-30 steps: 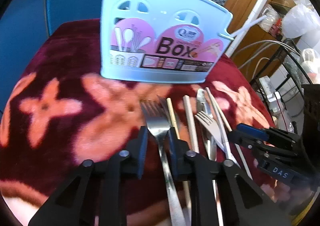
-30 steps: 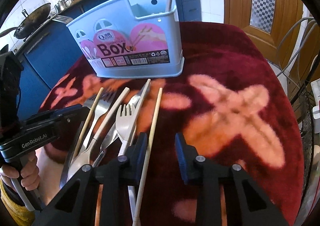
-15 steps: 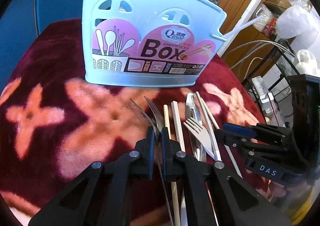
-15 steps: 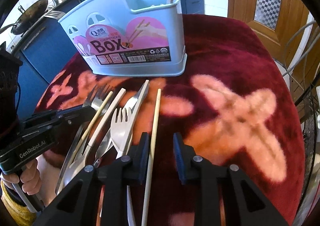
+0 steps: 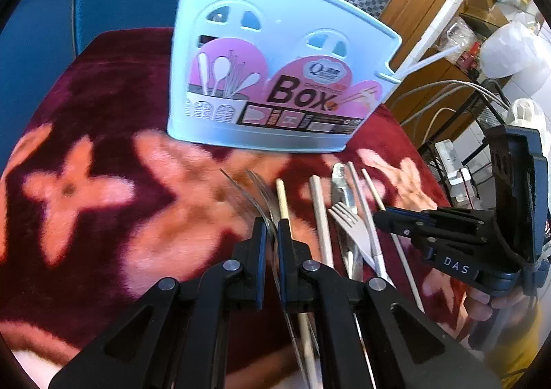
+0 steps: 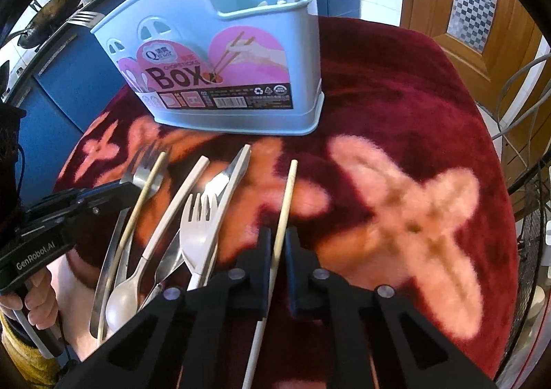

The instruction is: Organize utensils

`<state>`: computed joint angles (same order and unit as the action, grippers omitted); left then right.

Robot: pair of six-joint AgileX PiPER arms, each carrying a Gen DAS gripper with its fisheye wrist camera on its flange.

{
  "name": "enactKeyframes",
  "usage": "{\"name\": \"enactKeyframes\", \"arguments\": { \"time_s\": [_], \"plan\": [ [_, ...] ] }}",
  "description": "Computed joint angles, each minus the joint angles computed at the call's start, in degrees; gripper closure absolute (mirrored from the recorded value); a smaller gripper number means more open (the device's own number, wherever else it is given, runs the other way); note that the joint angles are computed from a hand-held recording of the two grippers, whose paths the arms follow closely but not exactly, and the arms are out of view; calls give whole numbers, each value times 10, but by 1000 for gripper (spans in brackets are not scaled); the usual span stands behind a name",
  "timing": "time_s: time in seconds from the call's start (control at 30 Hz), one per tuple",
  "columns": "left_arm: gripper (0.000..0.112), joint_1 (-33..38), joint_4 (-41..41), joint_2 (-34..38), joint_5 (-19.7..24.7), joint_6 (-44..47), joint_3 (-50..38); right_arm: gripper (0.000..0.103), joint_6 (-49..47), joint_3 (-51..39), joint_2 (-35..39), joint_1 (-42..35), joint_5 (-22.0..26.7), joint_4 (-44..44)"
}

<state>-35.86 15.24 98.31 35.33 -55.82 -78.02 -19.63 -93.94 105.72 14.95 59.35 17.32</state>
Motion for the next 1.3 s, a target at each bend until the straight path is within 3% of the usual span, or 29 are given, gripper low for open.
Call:
{"name": "enactKeyframes", "arguments": {
  "time_s": [0.13, 0.27, 0.43, 0.6, 0.87, 1.03, 1.3],
  "plan": [
    [108, 12, -27, -6, -12, 23, 12, 93, 2, -11, 6, 1, 10, -2],
    [106, 21, -58, 10, 4, 54, -8, 93, 5, -27, 15, 3, 23, -7],
    [100, 28, -61, 36, 26, 64, -45, 92, 18, -70, 41, 10, 54, -17],
    [103, 26, -49, 27, 24, 50, -40, 94, 18, -85, 48, 13, 63, -23],
    [106, -9, 48, -37, 2, -40, 7, 97, -23, 20, -32, -9, -23, 52],
    [108, -50, 156, -69, 28, -123, 1, 97, -59, 80, -96, -19, -83, 105],
    [112, -79, 243, -89, 70, -168, -38, 97, -83, 102, -152, -11, -157, 161]
  ]
}}
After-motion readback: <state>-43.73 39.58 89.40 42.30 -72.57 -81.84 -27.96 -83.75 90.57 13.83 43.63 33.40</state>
